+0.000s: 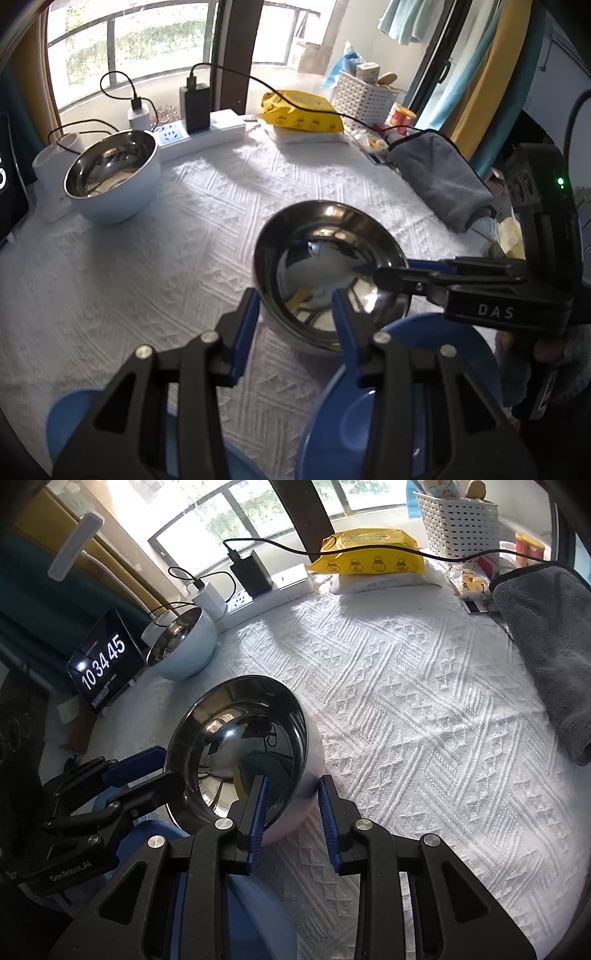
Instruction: Organize plates and bowls
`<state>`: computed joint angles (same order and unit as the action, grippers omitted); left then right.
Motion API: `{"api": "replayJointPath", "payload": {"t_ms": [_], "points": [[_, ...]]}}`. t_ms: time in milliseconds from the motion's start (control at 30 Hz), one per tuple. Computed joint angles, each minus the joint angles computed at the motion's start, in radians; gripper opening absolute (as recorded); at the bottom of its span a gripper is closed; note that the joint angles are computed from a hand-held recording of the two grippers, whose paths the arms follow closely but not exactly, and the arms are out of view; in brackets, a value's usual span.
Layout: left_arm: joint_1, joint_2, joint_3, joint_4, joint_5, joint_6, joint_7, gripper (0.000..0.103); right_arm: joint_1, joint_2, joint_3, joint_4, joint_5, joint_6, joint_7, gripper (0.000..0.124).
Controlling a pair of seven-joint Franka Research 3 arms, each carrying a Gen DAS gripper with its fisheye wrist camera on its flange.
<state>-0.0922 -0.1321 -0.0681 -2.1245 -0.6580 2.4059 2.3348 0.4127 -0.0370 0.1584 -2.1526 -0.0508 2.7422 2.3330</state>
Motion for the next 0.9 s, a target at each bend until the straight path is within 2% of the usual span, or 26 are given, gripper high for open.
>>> {"api": "replayJointPath", "payload": {"t_ms": [333, 900], "points": [[-0.004, -0.006, 0.001, 0.004, -0.034, -0.001, 0.036, 0.04, -0.005, 0.002, -0.001, 0.018, -0.089, -0.036, 0.083, 0.03], [-0.008, -0.02, 0.012, 0.04, -0.095, 0.012, 0.072, 0.04, -0.013, -0.007, 0.003, 0.068, -0.187, -0.068, 0.139, 0.03]]}}
